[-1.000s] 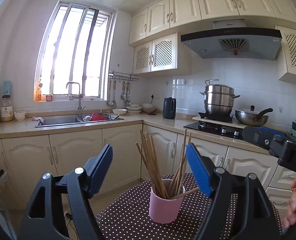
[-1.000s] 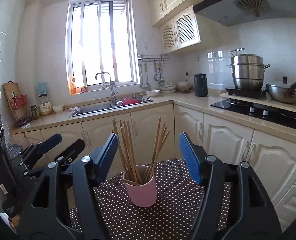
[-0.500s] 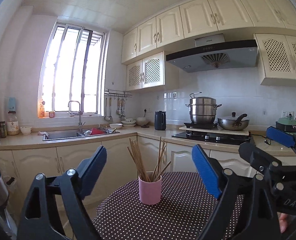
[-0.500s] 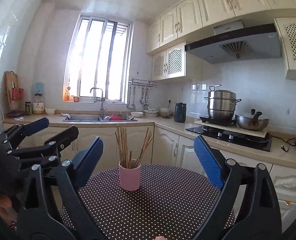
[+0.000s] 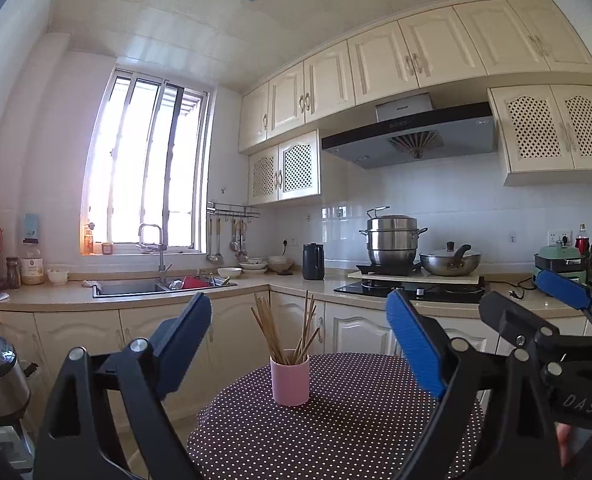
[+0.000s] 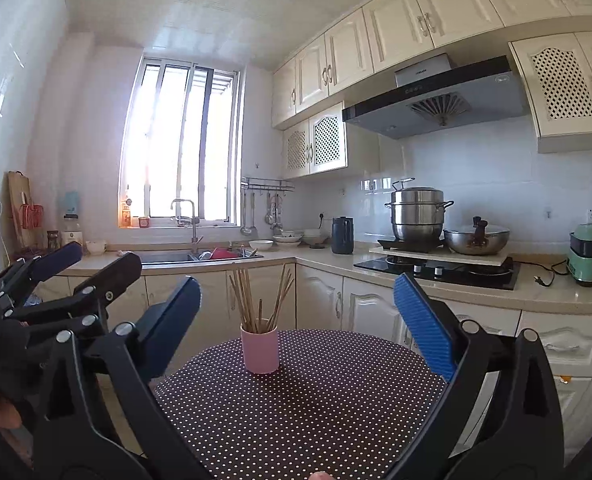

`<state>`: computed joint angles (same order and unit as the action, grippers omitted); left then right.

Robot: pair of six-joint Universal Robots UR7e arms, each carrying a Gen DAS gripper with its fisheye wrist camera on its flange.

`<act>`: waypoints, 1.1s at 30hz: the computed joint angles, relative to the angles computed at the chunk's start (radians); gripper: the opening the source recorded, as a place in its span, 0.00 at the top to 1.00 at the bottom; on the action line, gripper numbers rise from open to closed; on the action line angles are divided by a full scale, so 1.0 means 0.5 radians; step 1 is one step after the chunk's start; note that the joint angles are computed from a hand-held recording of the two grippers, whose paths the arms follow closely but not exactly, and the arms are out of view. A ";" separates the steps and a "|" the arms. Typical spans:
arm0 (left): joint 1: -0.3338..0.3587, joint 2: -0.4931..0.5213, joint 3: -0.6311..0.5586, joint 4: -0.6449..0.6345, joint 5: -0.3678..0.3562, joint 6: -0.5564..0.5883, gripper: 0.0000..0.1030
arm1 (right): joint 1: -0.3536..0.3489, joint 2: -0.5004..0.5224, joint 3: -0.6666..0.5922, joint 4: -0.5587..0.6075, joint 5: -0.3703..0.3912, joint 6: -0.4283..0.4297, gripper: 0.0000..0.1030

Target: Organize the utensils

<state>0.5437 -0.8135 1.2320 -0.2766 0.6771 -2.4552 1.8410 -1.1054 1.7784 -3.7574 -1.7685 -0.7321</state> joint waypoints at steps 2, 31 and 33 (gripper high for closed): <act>-0.025 -0.028 0.042 -0.002 -0.017 0.005 0.15 | 0.008 -0.024 0.045 -0.036 0.004 0.000 0.07; -0.118 -0.085 0.171 -0.256 -0.079 0.278 0.15 | 0.053 -0.098 0.154 -0.150 -0.086 0.004 0.06; -0.118 -0.089 0.182 -0.276 -0.087 0.297 0.15 | 0.060 -0.095 0.153 -0.152 -0.102 0.000 0.06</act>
<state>0.4848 -0.8580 1.3228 -0.4145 0.6337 -2.3066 1.8712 -1.1532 1.8549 -3.8334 -1.8196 -0.7319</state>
